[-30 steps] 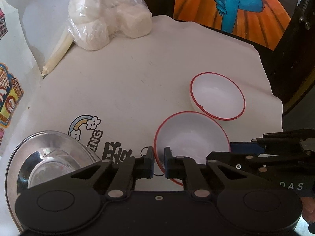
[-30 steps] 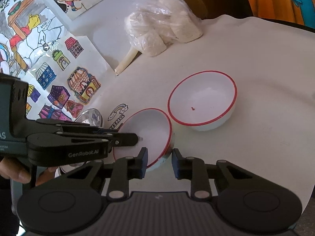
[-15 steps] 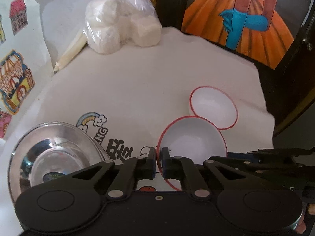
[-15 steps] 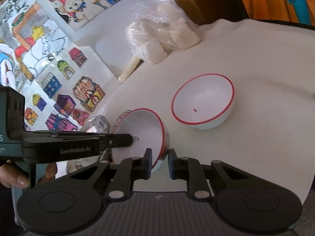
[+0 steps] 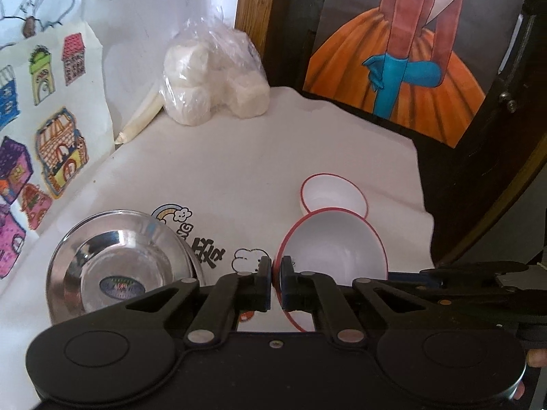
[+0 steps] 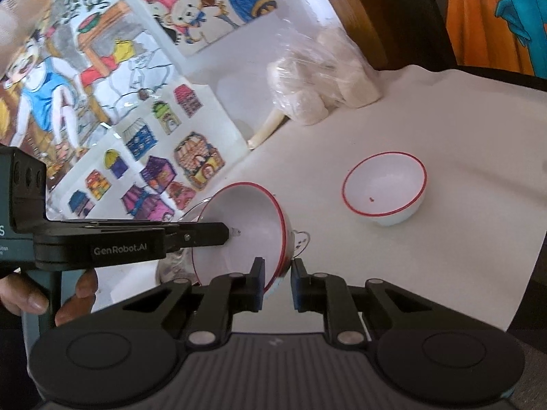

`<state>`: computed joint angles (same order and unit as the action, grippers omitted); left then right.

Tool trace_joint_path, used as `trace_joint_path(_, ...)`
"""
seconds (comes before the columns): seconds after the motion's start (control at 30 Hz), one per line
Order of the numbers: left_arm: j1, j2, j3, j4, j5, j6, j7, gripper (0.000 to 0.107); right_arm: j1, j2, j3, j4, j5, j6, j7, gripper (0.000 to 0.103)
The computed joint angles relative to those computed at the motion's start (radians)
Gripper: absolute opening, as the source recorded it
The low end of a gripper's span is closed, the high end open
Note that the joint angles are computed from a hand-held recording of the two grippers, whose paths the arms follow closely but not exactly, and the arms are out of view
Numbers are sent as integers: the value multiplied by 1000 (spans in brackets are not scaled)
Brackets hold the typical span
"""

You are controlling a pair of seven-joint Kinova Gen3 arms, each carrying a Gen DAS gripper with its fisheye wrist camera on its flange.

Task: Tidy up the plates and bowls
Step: 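Lift the white bowl with both grippers and carry it over the steel bowl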

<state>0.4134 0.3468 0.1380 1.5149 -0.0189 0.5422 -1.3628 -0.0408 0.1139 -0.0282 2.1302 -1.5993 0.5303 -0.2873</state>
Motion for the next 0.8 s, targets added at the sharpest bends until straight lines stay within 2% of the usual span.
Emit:
trace_joint_path(0.3, 2, -115, 13, 148, 4, -54, 25, 5, -6, -75, 6, 55, 70, 34, -30, 18)
trace_joint_path(0.53, -56, -168, 52, 231, 106, -51, -38, 5, -15, -104, 9, 79, 168, 70, -105, 18)
trace_joint_path(0.8, -48, -196, 50, 284, 115, -39, -27, 5, -42, -118, 2, 87, 277, 69, -207, 18)
